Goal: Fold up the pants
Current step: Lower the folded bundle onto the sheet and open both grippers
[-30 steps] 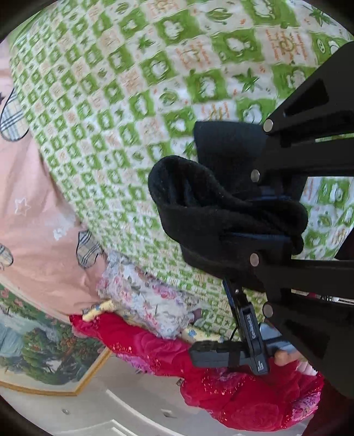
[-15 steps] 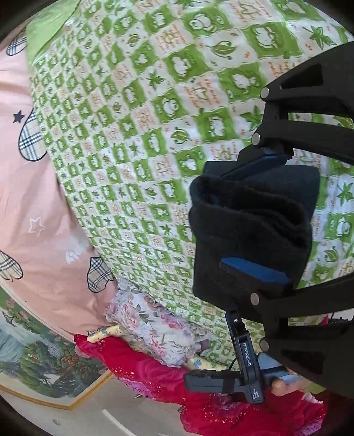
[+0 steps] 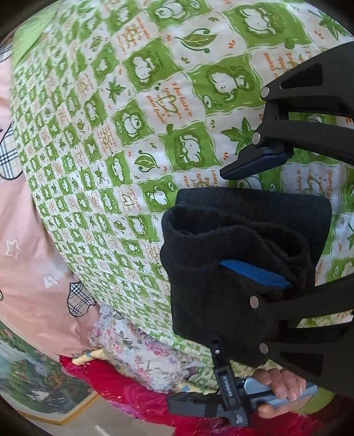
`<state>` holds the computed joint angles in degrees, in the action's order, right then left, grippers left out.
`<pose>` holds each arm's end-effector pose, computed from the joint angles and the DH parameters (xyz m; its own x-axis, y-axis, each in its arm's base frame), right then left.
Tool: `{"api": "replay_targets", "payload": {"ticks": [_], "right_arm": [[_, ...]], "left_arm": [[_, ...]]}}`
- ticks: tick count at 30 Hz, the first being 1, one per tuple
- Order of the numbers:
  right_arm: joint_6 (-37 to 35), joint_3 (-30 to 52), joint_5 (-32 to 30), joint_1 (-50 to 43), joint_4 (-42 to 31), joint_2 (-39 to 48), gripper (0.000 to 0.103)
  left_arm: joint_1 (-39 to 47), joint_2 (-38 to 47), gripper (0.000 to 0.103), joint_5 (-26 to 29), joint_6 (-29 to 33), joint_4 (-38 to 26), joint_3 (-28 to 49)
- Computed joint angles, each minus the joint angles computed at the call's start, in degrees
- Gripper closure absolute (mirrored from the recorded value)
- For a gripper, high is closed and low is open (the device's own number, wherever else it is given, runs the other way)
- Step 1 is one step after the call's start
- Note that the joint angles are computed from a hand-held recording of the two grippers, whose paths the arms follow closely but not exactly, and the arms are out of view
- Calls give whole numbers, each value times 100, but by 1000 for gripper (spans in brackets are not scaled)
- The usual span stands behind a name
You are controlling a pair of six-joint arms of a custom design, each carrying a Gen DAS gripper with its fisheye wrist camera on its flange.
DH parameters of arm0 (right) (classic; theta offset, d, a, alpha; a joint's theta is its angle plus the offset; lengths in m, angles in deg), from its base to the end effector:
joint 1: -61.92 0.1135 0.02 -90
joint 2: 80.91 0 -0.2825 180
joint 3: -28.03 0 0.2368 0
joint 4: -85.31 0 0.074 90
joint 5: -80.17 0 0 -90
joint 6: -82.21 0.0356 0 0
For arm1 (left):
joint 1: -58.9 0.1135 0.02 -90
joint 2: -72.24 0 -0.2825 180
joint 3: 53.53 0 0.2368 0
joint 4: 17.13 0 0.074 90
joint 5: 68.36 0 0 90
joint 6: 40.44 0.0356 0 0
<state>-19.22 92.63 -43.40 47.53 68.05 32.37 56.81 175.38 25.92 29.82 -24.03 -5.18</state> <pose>0.3248 -0.0630 0.1005 -0.8647 0.0514 -0.4997 -0.1863 0.8909 0.4141 0.2724 -0.0126 0.0987 -0.8523 -0.3059 -0.4242 -0.2296 0.9476 -0.2220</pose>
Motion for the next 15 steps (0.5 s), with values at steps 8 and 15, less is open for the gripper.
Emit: {"api": "replay_targets", "payload": {"ticks": [8, 15], "right_arm": [[-154, -141, -326, -11, -318, -217, 38], [-254, 78, -656, -162, -381, 288, 37]], "left_arm": [[169, -271, 16, 414, 142, 334, -641], [-17, -17, 55, 517, 95, 812, -750]]}}
